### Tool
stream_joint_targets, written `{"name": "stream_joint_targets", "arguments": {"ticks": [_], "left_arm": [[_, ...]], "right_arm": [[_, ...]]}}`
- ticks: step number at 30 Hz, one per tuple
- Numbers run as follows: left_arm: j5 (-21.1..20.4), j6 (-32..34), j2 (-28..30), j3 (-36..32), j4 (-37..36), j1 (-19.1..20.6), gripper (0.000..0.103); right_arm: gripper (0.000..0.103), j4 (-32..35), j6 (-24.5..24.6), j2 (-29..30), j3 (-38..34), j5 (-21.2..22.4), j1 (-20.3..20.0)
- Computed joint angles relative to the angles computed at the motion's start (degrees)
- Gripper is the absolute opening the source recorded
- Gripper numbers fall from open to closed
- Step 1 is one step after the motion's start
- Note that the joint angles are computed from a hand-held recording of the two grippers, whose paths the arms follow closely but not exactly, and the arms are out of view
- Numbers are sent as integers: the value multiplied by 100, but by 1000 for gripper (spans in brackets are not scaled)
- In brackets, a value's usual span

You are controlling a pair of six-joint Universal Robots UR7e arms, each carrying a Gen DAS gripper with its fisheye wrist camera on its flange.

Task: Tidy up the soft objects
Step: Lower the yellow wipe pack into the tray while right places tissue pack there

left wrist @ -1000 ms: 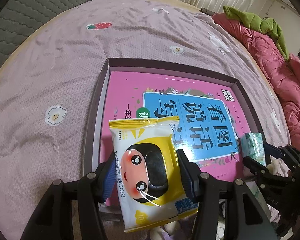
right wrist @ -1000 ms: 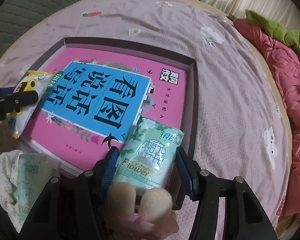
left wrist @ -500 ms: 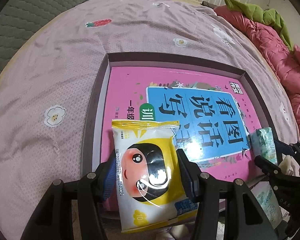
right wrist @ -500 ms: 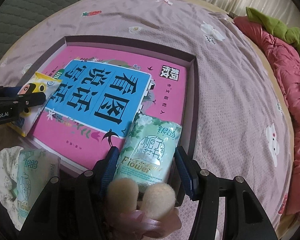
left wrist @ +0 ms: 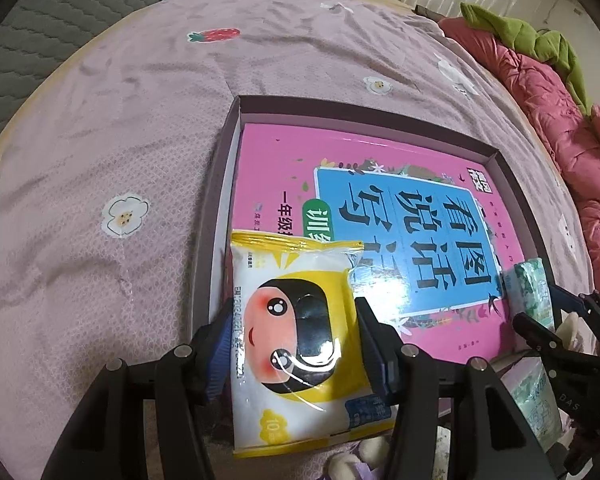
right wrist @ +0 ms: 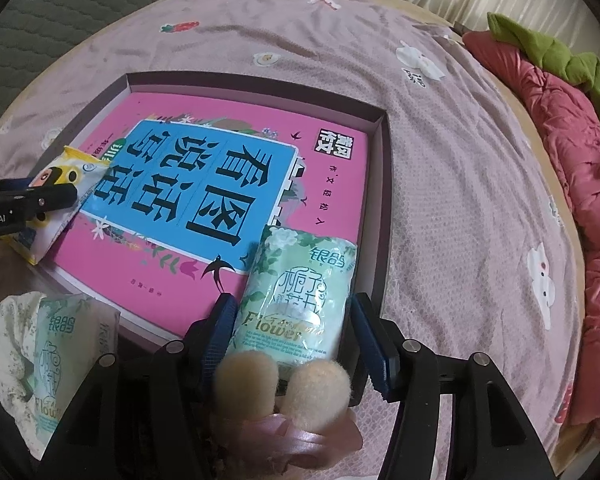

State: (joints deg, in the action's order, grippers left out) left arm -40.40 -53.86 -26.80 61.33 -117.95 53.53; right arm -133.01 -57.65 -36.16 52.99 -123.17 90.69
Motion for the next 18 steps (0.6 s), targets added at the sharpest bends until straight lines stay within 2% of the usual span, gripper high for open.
{"name": "stream_joint_targets", "arguments": {"ticks": [2,4,10,11,18], "left_arm": [[-14,-16,-12,16,4,-3,56],[-16,-26,-5,-3,36,-5,56],[121,-63,45,-85,276,-51,56],[131,-73,44,-85,290,-55,56],[143,-69,1,-6,261,-86,57]], "right_arm": [[66,-177,-74,-81,136,127,-7],[70,-33,53,-126,119,250,-24],[71,-291,-71,-221,277,319,-10],[74,-383,-78,-229,300,305,-9],[75,-476,32,-314,333,360,-49]]}}
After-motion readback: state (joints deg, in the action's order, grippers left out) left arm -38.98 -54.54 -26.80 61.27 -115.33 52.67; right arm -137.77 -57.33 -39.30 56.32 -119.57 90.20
